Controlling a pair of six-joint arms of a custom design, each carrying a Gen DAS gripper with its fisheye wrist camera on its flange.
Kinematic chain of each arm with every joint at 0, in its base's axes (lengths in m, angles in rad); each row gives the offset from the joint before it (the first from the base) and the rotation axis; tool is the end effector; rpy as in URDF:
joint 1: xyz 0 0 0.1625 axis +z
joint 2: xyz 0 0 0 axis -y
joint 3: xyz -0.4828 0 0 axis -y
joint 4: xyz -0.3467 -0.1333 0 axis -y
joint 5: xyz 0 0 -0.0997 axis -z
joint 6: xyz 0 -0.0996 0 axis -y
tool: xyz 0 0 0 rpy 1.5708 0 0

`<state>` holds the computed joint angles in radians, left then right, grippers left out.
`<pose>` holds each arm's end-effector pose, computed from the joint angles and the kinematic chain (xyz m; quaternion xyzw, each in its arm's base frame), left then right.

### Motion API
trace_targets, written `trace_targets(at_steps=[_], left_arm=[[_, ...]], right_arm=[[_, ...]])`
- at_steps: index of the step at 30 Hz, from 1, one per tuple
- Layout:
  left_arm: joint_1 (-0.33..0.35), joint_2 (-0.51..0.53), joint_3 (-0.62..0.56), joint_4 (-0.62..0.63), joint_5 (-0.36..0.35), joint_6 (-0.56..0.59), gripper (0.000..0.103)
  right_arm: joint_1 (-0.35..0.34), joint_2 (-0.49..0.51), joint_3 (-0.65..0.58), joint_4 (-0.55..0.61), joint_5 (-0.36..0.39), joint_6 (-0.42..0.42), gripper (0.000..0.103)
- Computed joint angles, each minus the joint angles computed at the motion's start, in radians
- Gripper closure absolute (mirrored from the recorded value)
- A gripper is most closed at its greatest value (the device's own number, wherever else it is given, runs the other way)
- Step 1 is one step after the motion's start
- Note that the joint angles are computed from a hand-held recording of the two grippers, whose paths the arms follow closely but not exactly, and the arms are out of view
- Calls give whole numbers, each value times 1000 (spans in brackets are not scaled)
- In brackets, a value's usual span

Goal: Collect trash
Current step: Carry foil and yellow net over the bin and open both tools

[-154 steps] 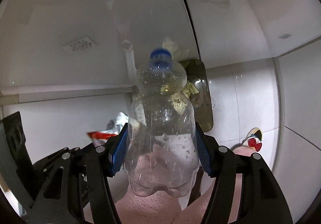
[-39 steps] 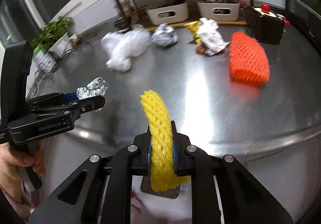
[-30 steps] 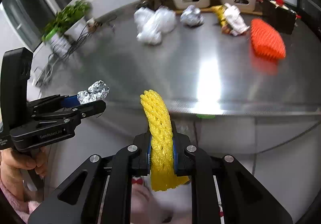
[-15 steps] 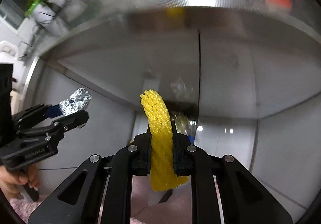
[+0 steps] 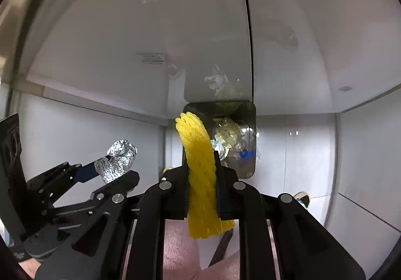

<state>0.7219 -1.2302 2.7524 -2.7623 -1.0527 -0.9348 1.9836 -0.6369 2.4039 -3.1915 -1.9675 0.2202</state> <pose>-0.0627 -0.2985 0.1571 0.0012 0.9544 -0.0967 0.2825 0.2496 -0.3337 0.0042 0.1084 -0.9719 -0.0069 0.2091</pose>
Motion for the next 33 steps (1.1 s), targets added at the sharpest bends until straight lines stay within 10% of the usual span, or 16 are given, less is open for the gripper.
trace_targets(at_steps=[15, 33], left_arm=[[121, 77, -31, -96, -32, 110, 55], [93, 11, -55, 16, 13, 88, 25]], right_arm=[[-64, 61, -47, 0, 19, 66, 82], [-41, 30, -77, 35, 22, 86, 37]])
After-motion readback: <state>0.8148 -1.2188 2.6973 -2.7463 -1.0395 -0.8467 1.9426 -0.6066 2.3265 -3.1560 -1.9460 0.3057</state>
